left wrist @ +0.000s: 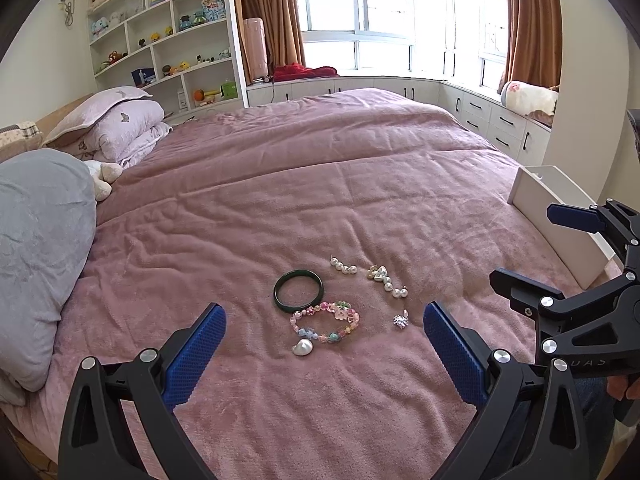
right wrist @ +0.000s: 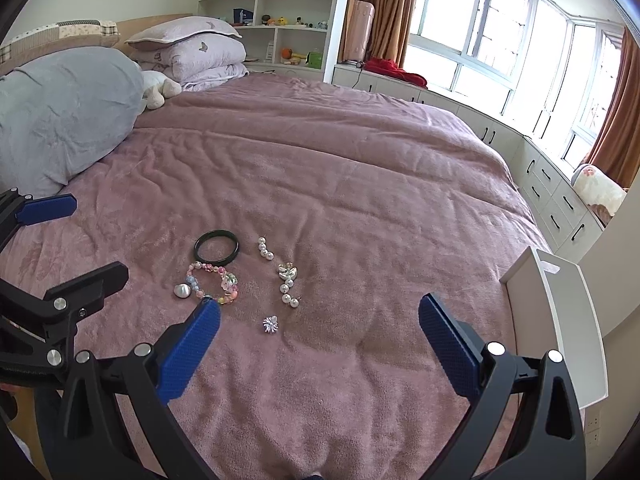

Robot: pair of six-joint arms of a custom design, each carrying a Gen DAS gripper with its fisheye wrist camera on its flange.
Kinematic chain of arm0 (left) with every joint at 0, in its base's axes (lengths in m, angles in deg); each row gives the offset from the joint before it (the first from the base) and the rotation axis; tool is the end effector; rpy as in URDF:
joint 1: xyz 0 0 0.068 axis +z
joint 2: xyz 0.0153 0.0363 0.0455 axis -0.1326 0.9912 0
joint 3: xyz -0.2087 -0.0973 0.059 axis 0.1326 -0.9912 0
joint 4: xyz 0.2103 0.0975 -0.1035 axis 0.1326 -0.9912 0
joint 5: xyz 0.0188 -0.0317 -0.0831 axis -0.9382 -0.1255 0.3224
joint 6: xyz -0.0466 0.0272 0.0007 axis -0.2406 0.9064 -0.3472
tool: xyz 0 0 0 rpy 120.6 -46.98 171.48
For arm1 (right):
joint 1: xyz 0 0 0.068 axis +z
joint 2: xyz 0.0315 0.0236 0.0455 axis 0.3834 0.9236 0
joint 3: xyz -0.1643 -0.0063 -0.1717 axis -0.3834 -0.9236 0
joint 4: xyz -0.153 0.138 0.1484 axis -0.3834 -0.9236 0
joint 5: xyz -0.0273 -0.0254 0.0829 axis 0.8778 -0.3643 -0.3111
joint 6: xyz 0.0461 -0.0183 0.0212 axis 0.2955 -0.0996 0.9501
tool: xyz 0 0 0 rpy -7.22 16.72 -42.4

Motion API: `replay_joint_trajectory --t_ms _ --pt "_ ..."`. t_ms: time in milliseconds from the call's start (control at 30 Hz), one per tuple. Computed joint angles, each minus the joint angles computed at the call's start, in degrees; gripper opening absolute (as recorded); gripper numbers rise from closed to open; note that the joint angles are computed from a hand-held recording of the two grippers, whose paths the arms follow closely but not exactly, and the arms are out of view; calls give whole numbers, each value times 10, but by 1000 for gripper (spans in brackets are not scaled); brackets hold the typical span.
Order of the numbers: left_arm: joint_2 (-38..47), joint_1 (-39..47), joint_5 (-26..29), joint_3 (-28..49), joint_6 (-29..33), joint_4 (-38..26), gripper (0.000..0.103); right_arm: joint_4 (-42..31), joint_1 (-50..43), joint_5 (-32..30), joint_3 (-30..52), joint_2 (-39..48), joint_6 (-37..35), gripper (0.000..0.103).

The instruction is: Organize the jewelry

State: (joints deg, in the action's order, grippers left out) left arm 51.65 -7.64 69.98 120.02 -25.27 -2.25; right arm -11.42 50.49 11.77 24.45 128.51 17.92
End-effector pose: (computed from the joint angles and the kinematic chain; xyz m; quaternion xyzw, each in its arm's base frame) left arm 0.1882 -0.0010 0.4157 0.0521 0.9144 0.0084 0.4013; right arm 0.2228 0.1107 0.4144 -0.1942 0.8952 0.0089 0.4011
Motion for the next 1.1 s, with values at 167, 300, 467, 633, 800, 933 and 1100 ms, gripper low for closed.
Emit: replay_joint_trajectory --t_ms 167,300,467,633,800,933,1100 --pt "-2 -5 -6 -3 -6 -4 100 -1 0 0 0 2 -3 98" --pt "0 4 2 -1 -1 -9 100 -3 4 4 -1 2 0 98" --pt "0 6 3 0 0 -10 100 1 2 2 -3 1 5 98" --pt "1 4 2 0 -2 -11 100 -1 -9 -19 -7 1 11 98" --pt "-3 1 -5 -6 -1 -6 100 -4 -6 -16 1 8 12 98" --pt "0 8 10 -4 -2 -9 100 -6 -5 -14 3 9 11 99" --pt "5 7 6 2 -3 -14 100 -6 -5 -14 3 9 12 98"
